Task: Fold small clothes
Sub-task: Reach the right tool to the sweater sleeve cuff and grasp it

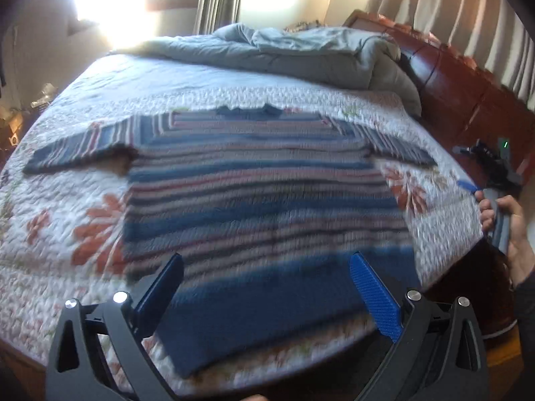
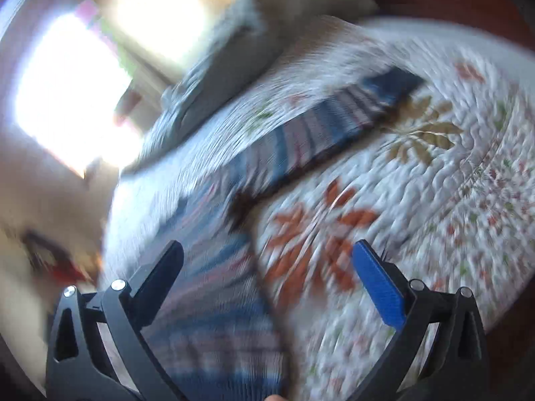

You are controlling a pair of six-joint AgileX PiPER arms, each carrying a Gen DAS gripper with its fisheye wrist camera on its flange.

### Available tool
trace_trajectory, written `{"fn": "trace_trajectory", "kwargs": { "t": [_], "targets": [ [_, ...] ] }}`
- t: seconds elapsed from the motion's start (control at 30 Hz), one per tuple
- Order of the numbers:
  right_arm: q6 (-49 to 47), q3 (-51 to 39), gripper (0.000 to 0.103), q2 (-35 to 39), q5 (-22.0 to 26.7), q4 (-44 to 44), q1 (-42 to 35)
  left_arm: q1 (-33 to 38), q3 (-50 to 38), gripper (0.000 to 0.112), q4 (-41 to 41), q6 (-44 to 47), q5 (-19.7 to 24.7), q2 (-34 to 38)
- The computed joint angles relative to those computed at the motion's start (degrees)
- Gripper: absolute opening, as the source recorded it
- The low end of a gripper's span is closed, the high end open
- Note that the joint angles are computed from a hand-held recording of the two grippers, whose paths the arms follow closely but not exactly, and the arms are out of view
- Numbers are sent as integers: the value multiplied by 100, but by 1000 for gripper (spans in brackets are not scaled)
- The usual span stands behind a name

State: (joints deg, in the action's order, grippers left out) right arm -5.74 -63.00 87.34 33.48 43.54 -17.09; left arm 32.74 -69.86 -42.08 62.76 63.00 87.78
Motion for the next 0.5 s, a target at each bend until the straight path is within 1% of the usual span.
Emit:
{"fn": "trace_trajectory", "kwargs": {
  "t": [0.03, 0.07, 0.1, 0.17, 0.2, 0.23, 0.27, 0.3, 0.37, 0.43, 0.47, 0.5],
  "targets": [
    [-142, -196, 93, 285, 55, 259, -307, -194, -56, 99, -24, -70, -168, 71],
    [-468, -427, 81, 640, 184, 748, -655, -364, -143, 99, -65, -125, -260, 169],
    [-667, -626, 66, 920, 330, 1060, -871, -529, -286, 99, -135, -196, -285, 321],
    [-894, -1150, 57, 1647, 575, 1602, -1323, -853, -536, 99, -229, -366, -368, 606],
    [-976, -1426, 57, 2012, 668, 1824, -1478, -1045, -695, 99, -249, -486, -435, 774],
    [-886, -1736, 57, 2351, 710, 1861, -1576, -1193, -778, 99, -254, -559, -524, 880],
    [-836, -1892, 57, 2532, 670, 1850, -1620, -1300, -844, 99, -263, -610, -579, 965],
    [-714, -2206, 57, 2864, 630, 1787, -1669, -1433, -902, 99, -279, -632, -685, 1094],
    [-625, -2586, 55, 3254, 695, 1785, -1752, -1635, -1030, 99, -270, -709, -847, 1300],
    [-446, -3013, 52, 3696, 712, 1653, -1782, -1796, -1142, 99, -263, -768, -1034, 1546],
    [-403, -3156, 49, 3843, 698, 1629, -1778, -1879, -1230, 99, -242, -833, -1126, 1715],
    [-461, -3273, 43, 3976, 654, 1706, -1779, -1918, -1301, 99, -241, -875, -1167, 1837]
  ]
}}
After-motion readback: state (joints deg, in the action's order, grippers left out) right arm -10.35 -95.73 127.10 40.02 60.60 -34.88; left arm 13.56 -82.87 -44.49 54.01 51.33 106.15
